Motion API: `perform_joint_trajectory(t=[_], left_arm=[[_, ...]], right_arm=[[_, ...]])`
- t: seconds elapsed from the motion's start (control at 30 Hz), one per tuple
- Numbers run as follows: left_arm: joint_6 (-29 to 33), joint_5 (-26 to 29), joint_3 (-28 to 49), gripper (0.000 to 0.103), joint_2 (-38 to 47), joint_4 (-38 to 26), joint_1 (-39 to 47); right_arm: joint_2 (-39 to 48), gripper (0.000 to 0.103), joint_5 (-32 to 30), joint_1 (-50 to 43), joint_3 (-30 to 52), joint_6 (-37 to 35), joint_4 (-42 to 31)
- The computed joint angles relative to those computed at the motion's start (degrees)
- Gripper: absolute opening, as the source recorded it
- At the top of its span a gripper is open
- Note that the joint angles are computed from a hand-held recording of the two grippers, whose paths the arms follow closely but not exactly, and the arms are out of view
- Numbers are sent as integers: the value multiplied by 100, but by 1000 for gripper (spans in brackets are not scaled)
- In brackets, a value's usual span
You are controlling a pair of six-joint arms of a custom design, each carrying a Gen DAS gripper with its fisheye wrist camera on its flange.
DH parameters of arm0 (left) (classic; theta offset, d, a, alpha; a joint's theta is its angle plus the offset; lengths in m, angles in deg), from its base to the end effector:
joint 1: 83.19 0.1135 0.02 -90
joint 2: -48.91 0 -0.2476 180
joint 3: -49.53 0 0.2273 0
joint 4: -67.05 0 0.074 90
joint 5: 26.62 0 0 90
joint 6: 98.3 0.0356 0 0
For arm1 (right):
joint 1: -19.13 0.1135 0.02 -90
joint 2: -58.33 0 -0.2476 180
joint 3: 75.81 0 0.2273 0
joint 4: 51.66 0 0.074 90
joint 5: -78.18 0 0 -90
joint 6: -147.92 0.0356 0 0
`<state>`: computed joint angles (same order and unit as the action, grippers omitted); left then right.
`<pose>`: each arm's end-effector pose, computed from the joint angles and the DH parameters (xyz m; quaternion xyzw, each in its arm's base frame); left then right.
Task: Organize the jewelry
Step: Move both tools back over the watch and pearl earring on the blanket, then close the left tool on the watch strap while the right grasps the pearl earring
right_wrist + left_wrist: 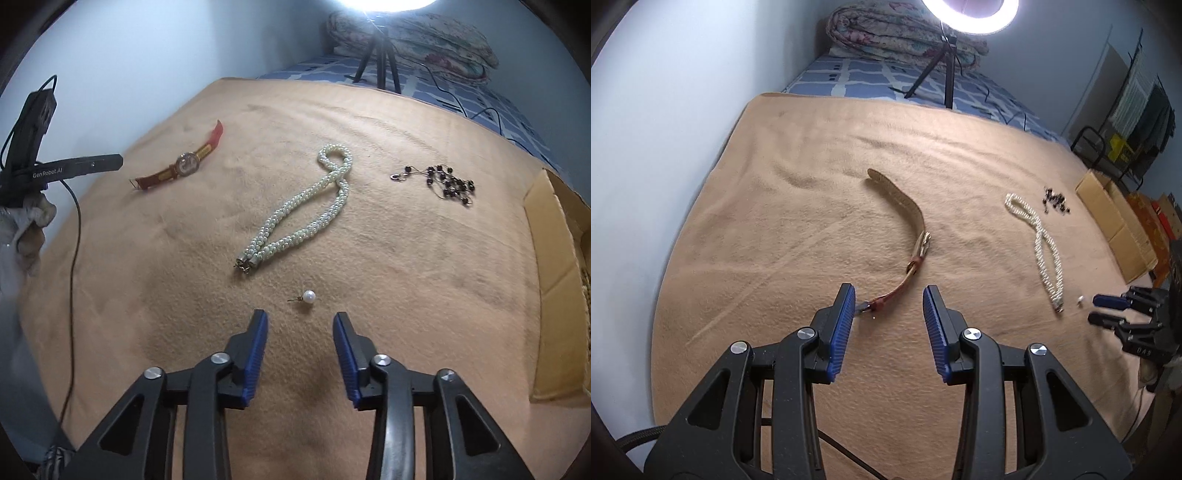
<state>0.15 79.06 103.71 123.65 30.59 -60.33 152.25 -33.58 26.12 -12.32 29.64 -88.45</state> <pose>0.2125 0.0792 0.1817 -0.0807 0.9473 -0.0501 0.3061 0.2707 0.0465 0.1467 -0.3272 0.9062 0.1460 0.2248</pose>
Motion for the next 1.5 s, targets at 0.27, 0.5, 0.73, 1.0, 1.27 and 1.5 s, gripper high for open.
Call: perform_joint_trajectory(t=[0.27, 0.5, 0.73, 1.0, 1.27, 1.5], left_arm=[[175, -181, 48, 38, 442, 317, -142], [149, -193, 39, 38, 499, 463, -148], [191, -271, 127, 38, 704, 540, -214], [263, -395, 192, 38, 1064, 734, -343], [222, -465, 287, 38, 1415, 953, -464], [61, -345, 369, 38, 1452, 941, -745]], right_arm=[[336, 28, -62, 78, 163, 166, 136], [464, 28, -231, 2, 382, 639, -213], [638, 28, -78, 285, 489, 989, -66], [783, 17, 351, 592, 541, 1102, 214], [722, 6, 635, 754, 475, 884, 325], [627, 6, 651, 750, 411, 803, 317]])
